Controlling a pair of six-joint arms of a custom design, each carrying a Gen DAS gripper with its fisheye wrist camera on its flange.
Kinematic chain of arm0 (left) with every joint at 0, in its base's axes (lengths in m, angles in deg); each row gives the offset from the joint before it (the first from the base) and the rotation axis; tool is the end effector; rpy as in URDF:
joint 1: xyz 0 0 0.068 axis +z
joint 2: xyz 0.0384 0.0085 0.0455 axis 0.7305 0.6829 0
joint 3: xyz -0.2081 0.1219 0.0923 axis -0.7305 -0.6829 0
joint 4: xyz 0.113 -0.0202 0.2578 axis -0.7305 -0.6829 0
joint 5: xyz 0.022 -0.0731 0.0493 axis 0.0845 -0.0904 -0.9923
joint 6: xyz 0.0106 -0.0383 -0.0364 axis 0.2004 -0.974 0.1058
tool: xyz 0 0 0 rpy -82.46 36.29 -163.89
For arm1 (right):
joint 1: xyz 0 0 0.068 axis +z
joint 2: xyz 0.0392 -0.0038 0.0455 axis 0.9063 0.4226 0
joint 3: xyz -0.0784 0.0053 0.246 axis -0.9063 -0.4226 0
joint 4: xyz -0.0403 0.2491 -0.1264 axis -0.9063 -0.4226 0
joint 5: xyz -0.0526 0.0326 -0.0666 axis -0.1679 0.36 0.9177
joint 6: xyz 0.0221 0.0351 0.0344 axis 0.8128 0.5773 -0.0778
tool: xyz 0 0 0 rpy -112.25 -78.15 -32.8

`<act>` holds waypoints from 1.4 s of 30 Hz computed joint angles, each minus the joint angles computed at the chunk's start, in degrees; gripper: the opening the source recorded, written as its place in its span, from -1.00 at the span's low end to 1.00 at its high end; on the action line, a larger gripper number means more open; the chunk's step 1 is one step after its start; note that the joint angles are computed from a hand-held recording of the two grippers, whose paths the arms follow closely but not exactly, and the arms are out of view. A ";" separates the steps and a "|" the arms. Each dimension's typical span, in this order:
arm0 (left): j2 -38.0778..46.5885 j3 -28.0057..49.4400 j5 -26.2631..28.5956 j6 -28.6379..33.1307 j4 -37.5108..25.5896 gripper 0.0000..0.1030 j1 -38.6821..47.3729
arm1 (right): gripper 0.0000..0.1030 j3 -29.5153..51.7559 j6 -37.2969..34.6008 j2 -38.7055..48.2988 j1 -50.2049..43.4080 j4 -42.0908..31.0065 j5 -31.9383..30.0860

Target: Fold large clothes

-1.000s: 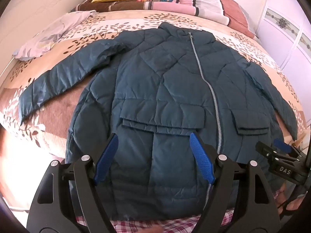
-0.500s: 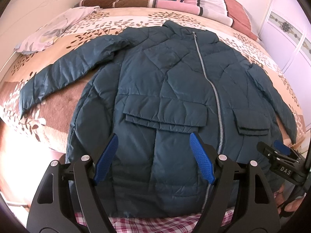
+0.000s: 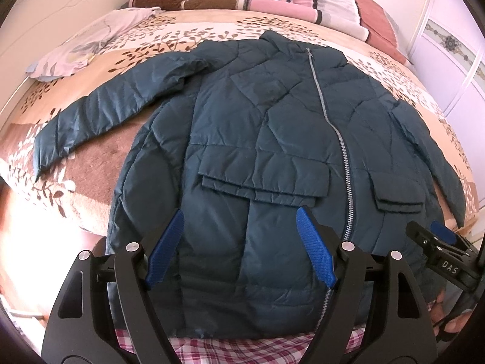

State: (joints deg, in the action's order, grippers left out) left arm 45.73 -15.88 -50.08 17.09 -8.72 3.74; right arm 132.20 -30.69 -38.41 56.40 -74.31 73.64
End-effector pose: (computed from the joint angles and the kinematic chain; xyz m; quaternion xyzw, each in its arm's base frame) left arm 0.1856 -0.1584 0.2890 -0.0119 0.9604 -0.0328 0.2765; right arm 0.1506 -0.0196 0.2728 0.0888 0.9616 0.0309 0.2578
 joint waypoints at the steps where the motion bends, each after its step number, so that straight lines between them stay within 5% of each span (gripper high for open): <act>1: 0.03 0.06 -0.05 0.00 -0.10 0.48 -0.01 | 0.82 -0.22 -0.24 -0.09 -0.26 0.12 -0.15; 42: 1.58 0.61 0.12 0.47 -0.49 0.48 0.35 | 0.82 -0.87 -2.30 0.57 -5.59 0.88 -4.39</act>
State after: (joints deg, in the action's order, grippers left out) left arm 47.30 -15.27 -49.96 17.56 -9.21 4.08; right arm 131.33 -32.99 -37.84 50.81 -73.43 69.24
